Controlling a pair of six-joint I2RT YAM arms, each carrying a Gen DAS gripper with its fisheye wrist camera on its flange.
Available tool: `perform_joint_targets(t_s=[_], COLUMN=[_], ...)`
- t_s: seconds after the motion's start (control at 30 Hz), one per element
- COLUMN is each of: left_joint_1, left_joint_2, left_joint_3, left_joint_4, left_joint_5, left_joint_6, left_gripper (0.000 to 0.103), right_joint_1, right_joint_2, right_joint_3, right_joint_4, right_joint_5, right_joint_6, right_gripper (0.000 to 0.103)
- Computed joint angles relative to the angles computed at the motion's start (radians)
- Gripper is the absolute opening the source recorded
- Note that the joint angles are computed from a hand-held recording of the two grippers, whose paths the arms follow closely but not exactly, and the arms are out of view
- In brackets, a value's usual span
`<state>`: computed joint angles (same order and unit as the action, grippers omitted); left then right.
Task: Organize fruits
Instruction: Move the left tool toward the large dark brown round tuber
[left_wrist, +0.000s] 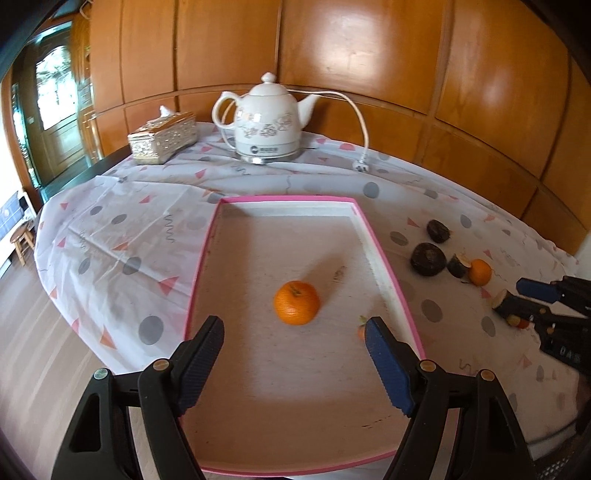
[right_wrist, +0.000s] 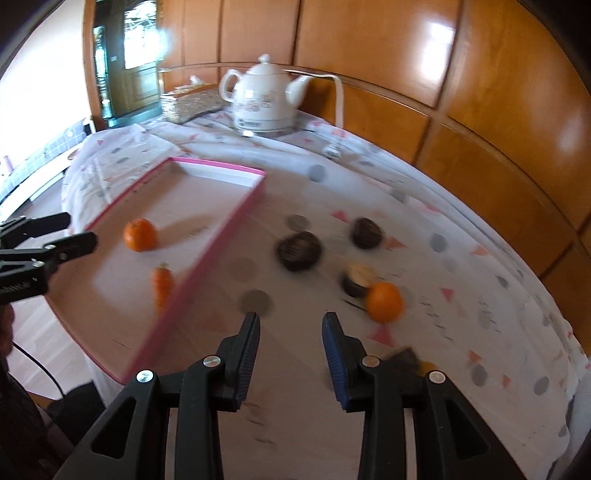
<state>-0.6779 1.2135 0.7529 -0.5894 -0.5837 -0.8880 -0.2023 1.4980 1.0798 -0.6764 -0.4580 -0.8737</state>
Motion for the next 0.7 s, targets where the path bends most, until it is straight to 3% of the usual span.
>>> perform_joint_targets(t_s=[0.37,0.7], left_joint_1=[-0.013,-0.003], left_joint_2=[0.045,0.104], left_joint_3=[0.030,0.086], left_joint_4=[0.020,0.042], left_joint_5=[0.018,0.039], left_joint_6=[0.027,0.086], left_gripper=[0.079,0.079], right_joint_1=[-0.199,-0.357], right_joint_2=[0.177,0.421], right_joint_3=[0.173,0.461], right_joint_4=[0.022,0.007], right_joint_5=[0.095,0.202], right_joint_6=[-0.072,0.036], right_gripper=[0.035,0.035])
